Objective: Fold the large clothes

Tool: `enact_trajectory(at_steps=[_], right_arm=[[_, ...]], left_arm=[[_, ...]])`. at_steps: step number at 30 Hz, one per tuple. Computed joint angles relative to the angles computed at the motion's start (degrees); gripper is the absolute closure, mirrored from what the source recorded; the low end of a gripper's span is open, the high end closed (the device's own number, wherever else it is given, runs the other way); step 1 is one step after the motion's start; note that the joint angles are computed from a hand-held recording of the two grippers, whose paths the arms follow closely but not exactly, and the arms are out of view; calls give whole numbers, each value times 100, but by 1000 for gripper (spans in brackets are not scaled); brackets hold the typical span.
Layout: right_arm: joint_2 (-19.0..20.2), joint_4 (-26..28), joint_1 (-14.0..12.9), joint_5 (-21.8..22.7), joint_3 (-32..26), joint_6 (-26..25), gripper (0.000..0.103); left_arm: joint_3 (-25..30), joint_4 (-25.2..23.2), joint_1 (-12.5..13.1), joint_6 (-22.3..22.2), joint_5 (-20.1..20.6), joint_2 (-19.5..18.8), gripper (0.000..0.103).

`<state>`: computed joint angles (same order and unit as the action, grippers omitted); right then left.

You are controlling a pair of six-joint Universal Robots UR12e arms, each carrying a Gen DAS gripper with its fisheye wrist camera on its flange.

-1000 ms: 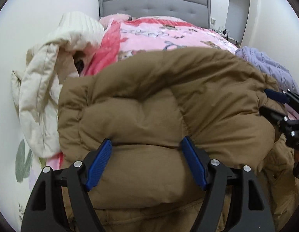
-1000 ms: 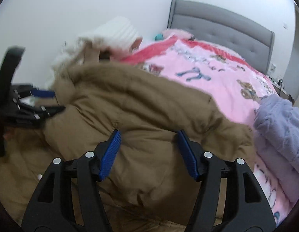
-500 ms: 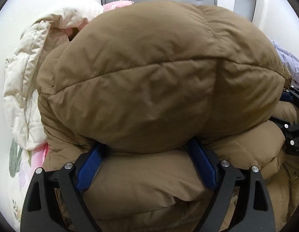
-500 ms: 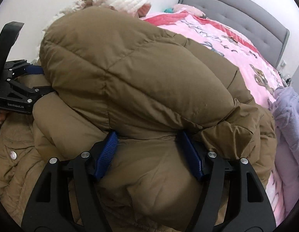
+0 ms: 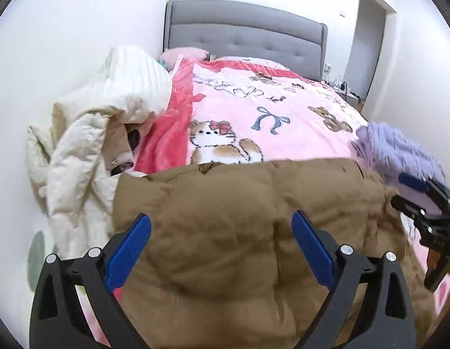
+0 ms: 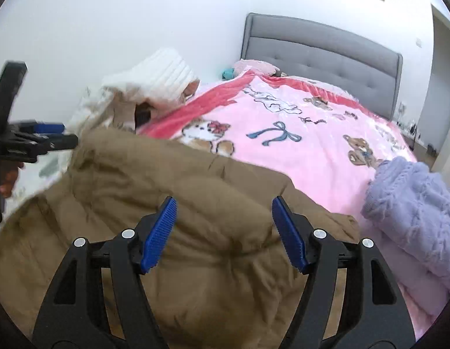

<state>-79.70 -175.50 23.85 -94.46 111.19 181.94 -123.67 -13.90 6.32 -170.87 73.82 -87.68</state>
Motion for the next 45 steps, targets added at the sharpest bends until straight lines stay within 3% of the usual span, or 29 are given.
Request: enact_trajectory(at_steps=[4,7,11,16,22,31,35,38,41,43,45], right_arm=[[130,91,-204,342,-99,530,39],[164,170,-251,437,-112,617,39],[213,378,-260,535,-66,665,39],[339,363,-294,649,10,589,36],[469,110,-367,946,120,622,36],[599,-135,-431,1143,205,705,36],[603,33,-444,1187,159,724,36],[493,505,-440,1170,31,784,34],[293,544,-455,1219,69,1198,31],[143,-64,-403,1075,273,1275,27],[35,-300,-328,919,378,1115,24]], left_arm=[[284,-253,-68,-302,-48,-307,8],[432,-603,-97,-333,-28,-457,8],[483,-963,-175,-120,100,-585,7],[445,-1072,-225,54,184,-720,5],[363,-853,-205,110,54,-853,5],[305,-554,-265,7,177,-976,4],[332,-601,-309,18,303,-995,4],[402,-741,-391,32,568,-915,4],[189,-268,-441,-127,769,-654,5],[-43,145,-370,-236,485,-465,5],[-289,461,-327,-303,245,-251,5]])
